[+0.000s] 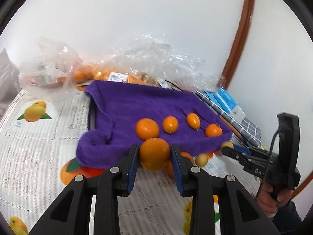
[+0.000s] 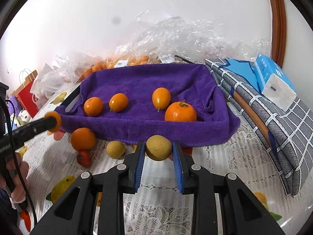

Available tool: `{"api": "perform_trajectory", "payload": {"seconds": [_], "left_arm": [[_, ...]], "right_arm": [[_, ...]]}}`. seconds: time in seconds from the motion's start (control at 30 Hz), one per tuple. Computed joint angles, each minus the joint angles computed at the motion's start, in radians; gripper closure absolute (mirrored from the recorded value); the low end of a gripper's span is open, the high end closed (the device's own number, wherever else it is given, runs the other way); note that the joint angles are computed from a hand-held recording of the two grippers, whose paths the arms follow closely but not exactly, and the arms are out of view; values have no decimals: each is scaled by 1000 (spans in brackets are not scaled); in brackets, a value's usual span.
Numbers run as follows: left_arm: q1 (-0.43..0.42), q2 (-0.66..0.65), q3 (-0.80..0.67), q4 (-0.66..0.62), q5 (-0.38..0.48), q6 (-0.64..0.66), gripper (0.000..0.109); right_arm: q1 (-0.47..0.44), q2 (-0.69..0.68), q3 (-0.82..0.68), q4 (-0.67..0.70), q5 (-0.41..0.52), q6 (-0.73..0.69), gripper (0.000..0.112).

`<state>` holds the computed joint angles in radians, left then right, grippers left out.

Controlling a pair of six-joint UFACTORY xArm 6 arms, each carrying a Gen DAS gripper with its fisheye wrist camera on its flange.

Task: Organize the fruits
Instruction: 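Lift both held fruits up over the purple towel, then lower both fruits onto the purple towel and open both tools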

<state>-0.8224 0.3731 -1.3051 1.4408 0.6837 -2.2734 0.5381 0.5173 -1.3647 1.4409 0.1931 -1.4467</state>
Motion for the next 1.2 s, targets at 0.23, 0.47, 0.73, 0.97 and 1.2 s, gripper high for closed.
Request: {"api": "perform_trajectory", "payload": {"seconds": [0.23, 0.47, 0.73, 0.97, 1.2], "left_arm": [[13, -21, 25, 12, -9, -68, 78], [1, -65, 27, -40, 62, -28, 78], [86, -125, 8, -49, 81, 22, 78], [146, 0, -97, -62, 14, 17, 78], [170, 99, -161, -71, -47, 68, 78]], "right_arm": [[8, -6, 4, 47, -31, -34, 84], [29, -37, -5, 82, -71, -40, 84], [37, -32, -142, 48, -105, -45, 84], [-3, 133, -335, -263, -69, 279, 84], [-37, 301, -471, -577, -10, 600, 84]]}}
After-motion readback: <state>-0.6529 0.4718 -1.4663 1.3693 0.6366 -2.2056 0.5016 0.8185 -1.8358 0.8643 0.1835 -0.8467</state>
